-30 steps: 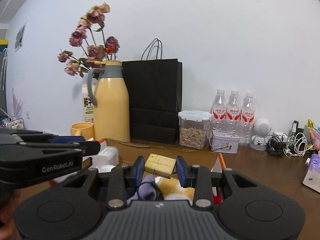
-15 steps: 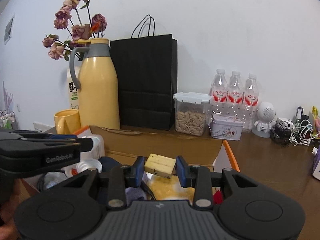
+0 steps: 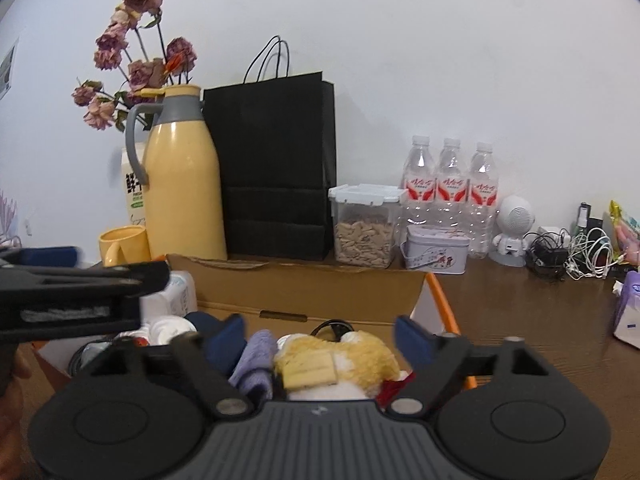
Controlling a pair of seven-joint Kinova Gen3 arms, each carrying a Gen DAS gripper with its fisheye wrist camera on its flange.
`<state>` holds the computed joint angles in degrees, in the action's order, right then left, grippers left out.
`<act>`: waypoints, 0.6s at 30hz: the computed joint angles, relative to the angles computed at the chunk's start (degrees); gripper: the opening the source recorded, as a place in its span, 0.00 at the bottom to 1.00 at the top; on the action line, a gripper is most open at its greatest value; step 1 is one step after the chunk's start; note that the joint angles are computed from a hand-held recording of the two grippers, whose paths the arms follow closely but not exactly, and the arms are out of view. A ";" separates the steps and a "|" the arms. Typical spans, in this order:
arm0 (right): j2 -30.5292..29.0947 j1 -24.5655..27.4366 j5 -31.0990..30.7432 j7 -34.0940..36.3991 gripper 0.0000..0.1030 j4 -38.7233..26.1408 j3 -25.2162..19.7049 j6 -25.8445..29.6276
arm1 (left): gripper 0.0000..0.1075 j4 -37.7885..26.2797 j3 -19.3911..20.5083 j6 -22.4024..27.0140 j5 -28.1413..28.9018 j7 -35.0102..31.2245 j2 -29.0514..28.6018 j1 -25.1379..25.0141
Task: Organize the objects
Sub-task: 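Carry the butter block and white ridged cap into the box and release them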
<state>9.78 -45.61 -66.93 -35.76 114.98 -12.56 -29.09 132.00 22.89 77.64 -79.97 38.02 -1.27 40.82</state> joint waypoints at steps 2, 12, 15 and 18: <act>0.03 -0.27 -1.03 0.70 1.00 0.01 0.04 -0.66 | 0.96 0.09 0.13 0.34 0.10 0.50 -0.27 0.16; -0.43 -0.07 -1.15 0.65 1.00 0.87 -0.65 -1.72 | 0.96 0.25 0.60 1.77 0.60 0.50 0.49 1.13; -1.06 -0.05 -0.06 -0.74 1.00 1.83 -1.02 -2.68 | 0.96 0.50 0.89 2.58 0.94 1.03 0.44 1.75; -1.90 0.10 1.43 -2.41 1.00 3.04 -1.46 -3.37 | 0.96 0.72 1.24 3.04 1.64 1.36 -0.02 2.39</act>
<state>7.89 -45.51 -65.50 -38.17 118.02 -14.02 -32.47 132.72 24.13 80.68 -78.32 39.38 -1.29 43.21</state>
